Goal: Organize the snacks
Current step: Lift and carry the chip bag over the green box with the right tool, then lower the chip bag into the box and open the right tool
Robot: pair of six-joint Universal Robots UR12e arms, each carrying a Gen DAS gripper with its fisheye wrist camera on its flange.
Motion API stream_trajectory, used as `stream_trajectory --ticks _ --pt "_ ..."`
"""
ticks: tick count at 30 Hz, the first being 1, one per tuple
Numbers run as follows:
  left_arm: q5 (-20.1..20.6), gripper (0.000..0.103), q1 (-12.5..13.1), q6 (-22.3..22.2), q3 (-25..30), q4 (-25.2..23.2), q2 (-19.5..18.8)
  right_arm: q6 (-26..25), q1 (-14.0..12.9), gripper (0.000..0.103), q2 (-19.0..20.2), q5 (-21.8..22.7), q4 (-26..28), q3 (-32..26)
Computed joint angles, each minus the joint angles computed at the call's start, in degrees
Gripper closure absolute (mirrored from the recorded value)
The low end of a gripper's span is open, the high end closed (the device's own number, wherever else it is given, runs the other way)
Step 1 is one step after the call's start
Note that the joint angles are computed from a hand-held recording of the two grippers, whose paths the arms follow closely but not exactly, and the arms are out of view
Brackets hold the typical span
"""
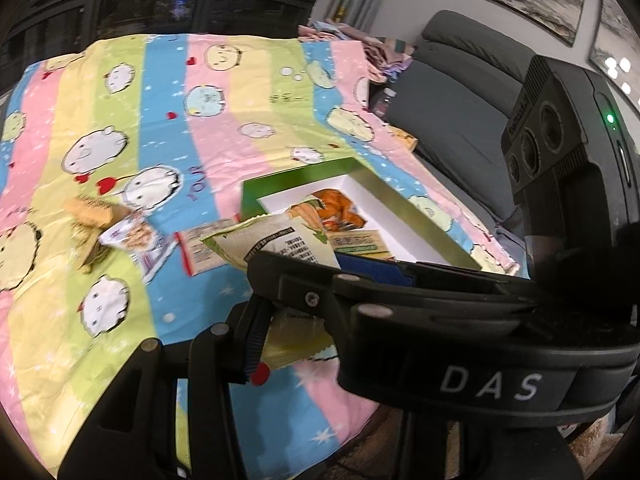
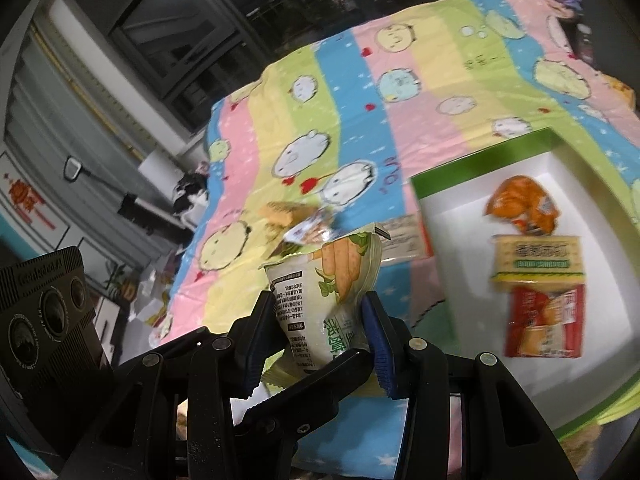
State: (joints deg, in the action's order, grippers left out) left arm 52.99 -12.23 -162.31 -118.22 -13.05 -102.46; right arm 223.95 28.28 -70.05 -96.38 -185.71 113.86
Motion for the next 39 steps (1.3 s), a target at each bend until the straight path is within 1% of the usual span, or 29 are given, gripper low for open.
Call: stream_trajectory --ticks 4,9,13,24,32,39 --pt "-1.2 0.061 -1.2 1.6 1.5 -1.4 -0.9 1.7 -0.4 0.056 -1.2 -2.3 -0.4 1.6" --pt "-3.1 0.061 -2.5 3.9 3.2 -4.0 -2.1 3.6 -1.1 0.056 -2.5 -4.5 0.5 3.1" --pt "-3.9 0.061 -3.5 5.5 4.6 -6.7 -3.0 5.2 -1.8 0.056 -3.2 -5.2 1.1 4.2" --pt "-5.5 0.061 -5.8 8.7 7.6 -11.4 -5.1 8.7 -3.6 0.056 -5.1 -7.1 2.2 7.2" --pt "-5.3 0.061 -7.7 9.8 10.0 -15.7 -6.7 11.2 -5.4 0.056 -6.1 -6.3 2.8 9.2" --pt "-4.4 0.061 -9.2 10.9 12.2 -19.8 -8.5 13.3 -7.1 0.056 -6.4 -4.6 3.8 10.6"
